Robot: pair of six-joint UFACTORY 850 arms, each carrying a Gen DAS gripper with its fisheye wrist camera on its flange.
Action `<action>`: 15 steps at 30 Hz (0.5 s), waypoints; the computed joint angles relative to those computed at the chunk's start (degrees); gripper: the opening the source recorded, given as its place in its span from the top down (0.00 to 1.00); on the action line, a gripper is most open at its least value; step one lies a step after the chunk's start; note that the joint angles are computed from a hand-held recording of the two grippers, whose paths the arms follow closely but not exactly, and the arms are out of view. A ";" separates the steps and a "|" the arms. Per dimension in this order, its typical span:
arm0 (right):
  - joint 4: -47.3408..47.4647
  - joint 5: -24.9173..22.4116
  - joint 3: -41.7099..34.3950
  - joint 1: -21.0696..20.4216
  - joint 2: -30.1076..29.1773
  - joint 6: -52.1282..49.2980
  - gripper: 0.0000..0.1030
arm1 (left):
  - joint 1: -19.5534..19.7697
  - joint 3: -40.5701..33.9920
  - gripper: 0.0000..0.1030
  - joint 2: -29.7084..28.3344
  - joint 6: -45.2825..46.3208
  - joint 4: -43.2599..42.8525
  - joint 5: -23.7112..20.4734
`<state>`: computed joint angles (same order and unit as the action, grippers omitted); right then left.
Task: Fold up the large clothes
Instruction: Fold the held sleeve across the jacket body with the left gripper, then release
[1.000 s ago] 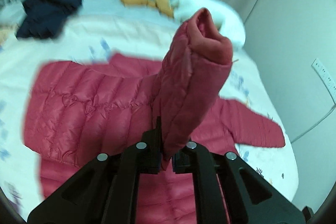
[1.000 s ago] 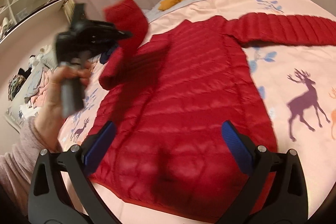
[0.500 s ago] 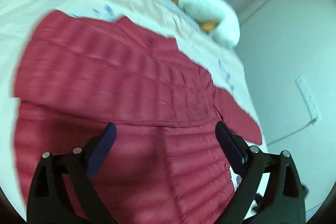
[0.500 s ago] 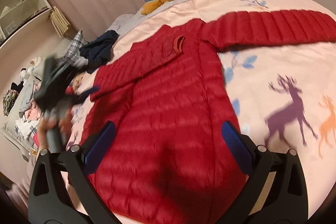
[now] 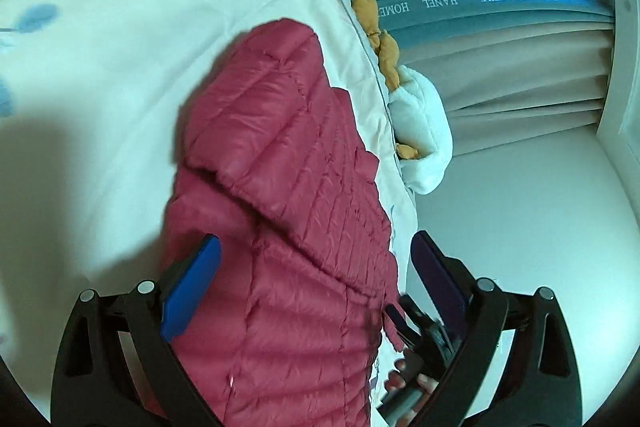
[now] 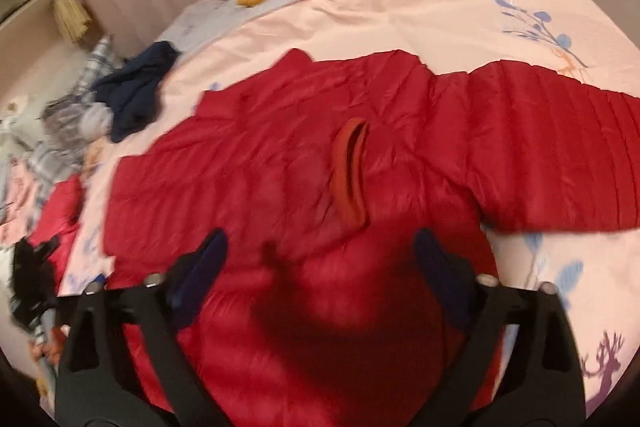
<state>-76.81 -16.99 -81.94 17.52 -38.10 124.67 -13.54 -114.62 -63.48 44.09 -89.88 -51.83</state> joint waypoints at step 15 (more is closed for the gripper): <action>20.38 -8.67 -7.31 -0.66 -5.75 -28.22 0.85 | -2.33 -18.27 0.11 -8.97 -16.84 19.38 11.16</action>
